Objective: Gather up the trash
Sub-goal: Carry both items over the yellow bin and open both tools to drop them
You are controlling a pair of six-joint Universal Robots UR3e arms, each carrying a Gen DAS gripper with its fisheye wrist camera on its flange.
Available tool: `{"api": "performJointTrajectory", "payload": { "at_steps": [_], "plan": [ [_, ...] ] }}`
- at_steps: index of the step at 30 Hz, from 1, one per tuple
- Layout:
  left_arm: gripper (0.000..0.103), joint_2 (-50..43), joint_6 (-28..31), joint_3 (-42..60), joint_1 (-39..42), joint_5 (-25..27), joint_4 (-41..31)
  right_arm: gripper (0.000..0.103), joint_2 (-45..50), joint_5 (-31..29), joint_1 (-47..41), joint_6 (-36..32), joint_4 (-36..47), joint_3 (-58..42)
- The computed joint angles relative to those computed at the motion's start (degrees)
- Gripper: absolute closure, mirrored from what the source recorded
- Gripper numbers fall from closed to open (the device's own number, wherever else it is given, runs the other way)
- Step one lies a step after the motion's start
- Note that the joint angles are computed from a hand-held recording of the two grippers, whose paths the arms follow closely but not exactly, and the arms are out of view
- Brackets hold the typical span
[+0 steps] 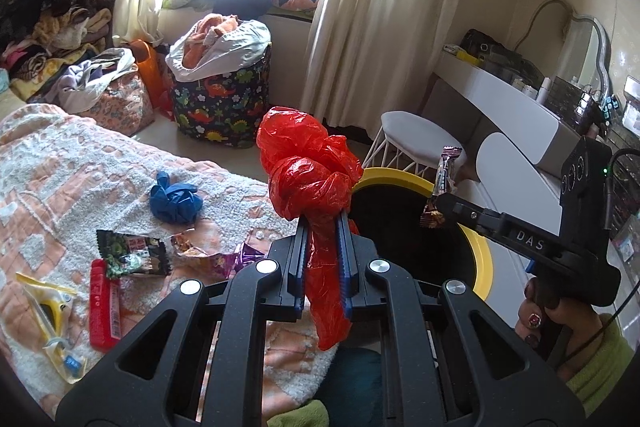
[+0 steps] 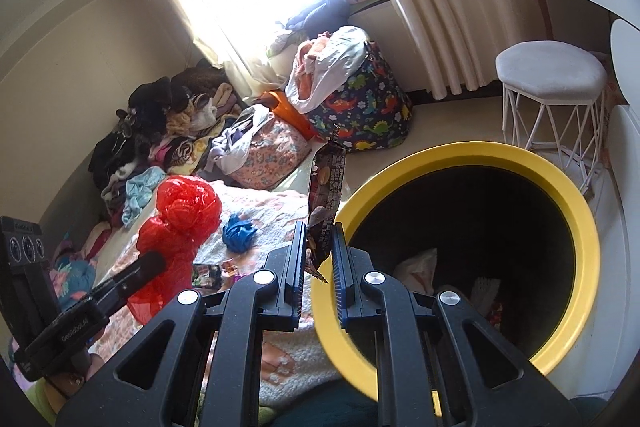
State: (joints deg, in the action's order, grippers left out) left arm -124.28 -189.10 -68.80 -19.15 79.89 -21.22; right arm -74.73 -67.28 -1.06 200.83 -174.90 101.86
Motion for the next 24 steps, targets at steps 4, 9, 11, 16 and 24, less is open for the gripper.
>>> {"api": "performJointTrajectory", "payload": {
  "at_steps": [4,9,11,16,24],
  "plan": [
    [0.095,-1.71,0.55,2.46,-1.29,0.17,-1.15,0.091,-0.64,0.04,-1.57,0.55,-1.04,1.48],
    [0.095,-3.37,1.28,5.01,-2.48,0.13,-2.52,0.091,-1.06,0.64,-3.47,1.16,-2.10,3.08],
    [0.095,-3.77,1.55,5.51,-2.88,0.11,-2.77,0.091,-1.07,0.70,-4.19,1.41,-2.35,3.43],
    [0.095,-5.40,2.51,7.94,-3.65,-0.35,-4.29,0.091,-1.36,0.30,-5.65,1.85,-2.62,4.53],
    [0.095,-9.02,3.77,13.10,-5.25,-0.65,-6.90,0.091,-2.33,-0.10,-7.60,2.54,-2.62,6.36]
  ]
}}
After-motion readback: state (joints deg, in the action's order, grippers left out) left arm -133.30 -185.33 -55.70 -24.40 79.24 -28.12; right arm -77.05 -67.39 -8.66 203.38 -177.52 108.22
